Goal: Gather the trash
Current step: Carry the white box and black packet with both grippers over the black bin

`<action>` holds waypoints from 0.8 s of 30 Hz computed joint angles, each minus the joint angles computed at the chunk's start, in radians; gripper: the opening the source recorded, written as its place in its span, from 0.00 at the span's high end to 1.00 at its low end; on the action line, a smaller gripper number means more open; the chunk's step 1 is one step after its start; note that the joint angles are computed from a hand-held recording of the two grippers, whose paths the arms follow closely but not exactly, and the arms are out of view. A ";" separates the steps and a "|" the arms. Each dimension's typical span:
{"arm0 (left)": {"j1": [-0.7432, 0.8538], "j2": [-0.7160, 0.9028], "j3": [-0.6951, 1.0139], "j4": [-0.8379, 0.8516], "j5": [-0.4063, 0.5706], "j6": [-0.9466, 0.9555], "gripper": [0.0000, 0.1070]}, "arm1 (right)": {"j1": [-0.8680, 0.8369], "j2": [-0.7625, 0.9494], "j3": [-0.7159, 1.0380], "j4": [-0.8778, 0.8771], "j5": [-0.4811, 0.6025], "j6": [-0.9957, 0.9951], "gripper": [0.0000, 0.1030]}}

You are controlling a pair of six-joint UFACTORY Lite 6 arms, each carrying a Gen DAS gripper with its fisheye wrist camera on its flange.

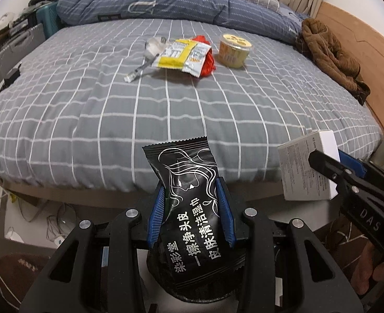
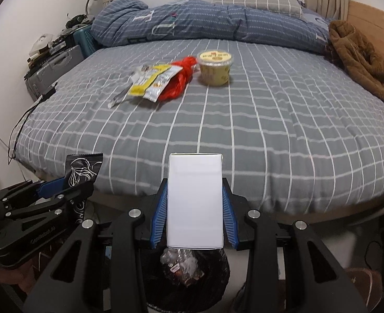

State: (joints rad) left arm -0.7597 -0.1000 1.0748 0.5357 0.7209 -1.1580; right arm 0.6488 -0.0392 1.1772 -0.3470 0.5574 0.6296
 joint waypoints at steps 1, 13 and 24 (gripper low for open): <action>-0.010 -0.008 -0.011 0.002 0.003 -0.013 0.65 | 0.010 -0.013 -0.020 -0.004 0.004 0.013 0.64; -0.100 -0.107 -0.198 -0.053 -0.011 -0.119 0.65 | 0.086 -0.088 -0.206 0.027 0.017 0.088 0.64; 0.012 -0.031 -0.330 -0.133 -0.187 -0.044 0.65 | 0.059 0.089 -0.235 0.146 -0.068 -0.015 0.64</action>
